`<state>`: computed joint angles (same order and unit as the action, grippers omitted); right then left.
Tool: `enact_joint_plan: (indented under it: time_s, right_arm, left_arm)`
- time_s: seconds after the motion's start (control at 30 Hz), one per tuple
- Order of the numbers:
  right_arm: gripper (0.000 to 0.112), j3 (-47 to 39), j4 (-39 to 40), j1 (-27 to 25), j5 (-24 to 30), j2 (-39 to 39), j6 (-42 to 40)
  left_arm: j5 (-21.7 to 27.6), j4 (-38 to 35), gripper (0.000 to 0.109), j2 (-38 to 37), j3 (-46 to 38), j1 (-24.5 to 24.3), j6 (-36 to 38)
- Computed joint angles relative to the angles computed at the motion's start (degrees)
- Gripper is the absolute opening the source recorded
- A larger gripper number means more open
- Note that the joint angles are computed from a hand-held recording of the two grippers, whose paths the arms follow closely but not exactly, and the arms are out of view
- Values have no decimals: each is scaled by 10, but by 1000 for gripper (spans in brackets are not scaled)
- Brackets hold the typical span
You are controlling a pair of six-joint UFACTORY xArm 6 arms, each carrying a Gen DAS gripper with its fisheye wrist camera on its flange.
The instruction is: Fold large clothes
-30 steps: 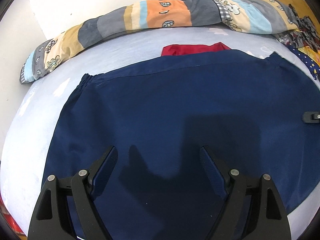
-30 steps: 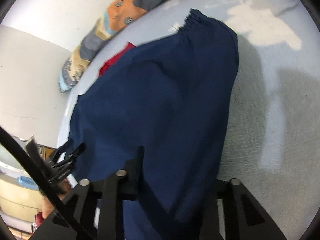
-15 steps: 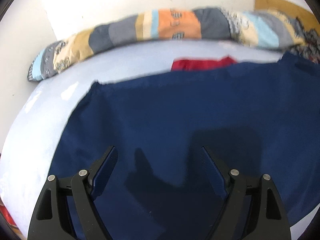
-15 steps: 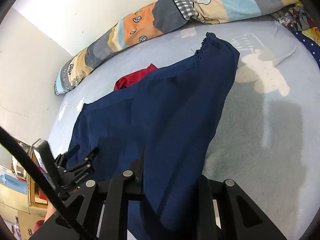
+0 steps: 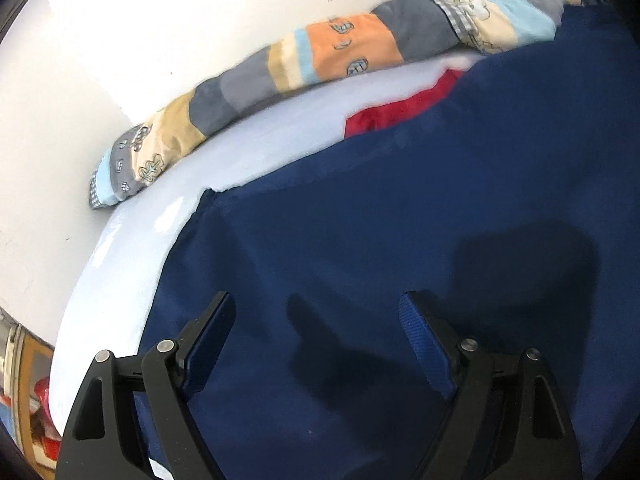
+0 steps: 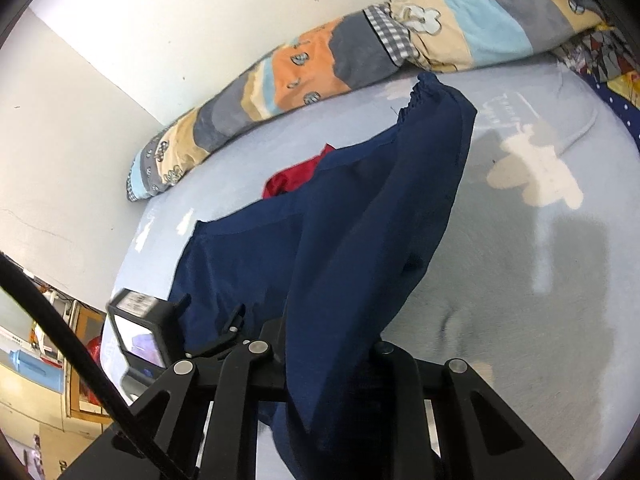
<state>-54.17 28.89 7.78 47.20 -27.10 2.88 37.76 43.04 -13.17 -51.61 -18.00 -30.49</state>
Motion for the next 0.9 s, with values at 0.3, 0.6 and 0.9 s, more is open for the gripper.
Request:
enact_joint_plan:
  time_s: [0.3,0.6,0.9]
  right_arm:
    - [19,-69,-124,75,-7,40,150]
    - [19,-322,-368,217,158,226,296]
    - [19,-611,-470,340,303,478,361]
  left_arm:
    - [-44,-168,81,-71,-1,95,90]
    - [-39,-278,81,-109,6,235,174]
    - [-26,-411,81,-110,7,359,305]
